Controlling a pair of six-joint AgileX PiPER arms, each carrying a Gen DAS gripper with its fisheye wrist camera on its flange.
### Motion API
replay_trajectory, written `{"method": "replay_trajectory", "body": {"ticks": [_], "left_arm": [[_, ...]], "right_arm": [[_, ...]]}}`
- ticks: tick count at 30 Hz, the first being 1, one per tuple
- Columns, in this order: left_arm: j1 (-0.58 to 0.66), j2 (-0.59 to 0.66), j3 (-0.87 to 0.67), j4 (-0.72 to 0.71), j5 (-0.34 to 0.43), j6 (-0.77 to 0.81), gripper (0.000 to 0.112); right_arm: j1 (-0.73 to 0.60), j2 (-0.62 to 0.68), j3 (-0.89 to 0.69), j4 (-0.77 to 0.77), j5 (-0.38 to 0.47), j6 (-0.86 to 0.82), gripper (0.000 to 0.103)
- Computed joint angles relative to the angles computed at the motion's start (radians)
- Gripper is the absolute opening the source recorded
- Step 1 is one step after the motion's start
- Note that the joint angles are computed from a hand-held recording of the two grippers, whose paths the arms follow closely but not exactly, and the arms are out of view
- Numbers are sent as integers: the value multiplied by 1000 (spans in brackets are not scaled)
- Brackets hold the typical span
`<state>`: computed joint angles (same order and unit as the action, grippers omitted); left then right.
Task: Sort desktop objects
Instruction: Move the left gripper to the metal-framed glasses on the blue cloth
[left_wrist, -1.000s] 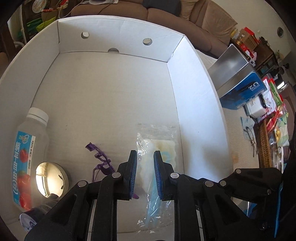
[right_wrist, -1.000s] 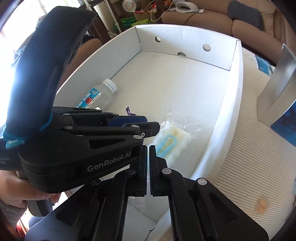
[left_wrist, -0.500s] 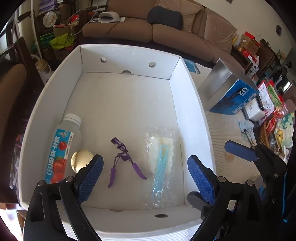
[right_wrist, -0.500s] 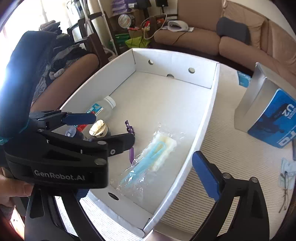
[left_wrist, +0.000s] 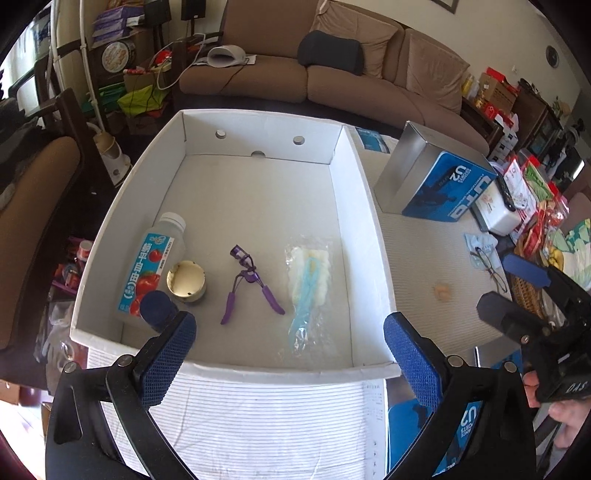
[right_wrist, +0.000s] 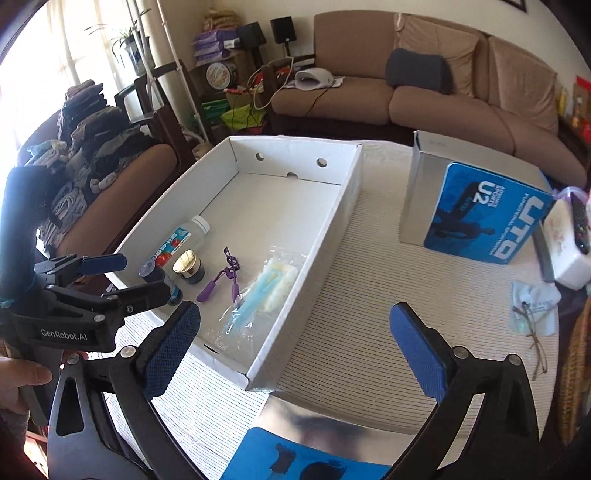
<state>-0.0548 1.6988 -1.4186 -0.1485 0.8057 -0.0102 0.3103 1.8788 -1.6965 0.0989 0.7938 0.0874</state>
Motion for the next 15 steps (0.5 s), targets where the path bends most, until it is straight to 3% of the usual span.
{"method": "replay_trajectory", "body": {"ticks": [9, 15], "left_arm": [[-113, -76, 38, 90, 8, -121, 103], [-216, -56, -4, 118, 29, -182, 103]], "right_arm": [[-72, -160, 179, 39, -47, -37, 103], [-157, -232, 278, 119, -70, -139, 103]]}}
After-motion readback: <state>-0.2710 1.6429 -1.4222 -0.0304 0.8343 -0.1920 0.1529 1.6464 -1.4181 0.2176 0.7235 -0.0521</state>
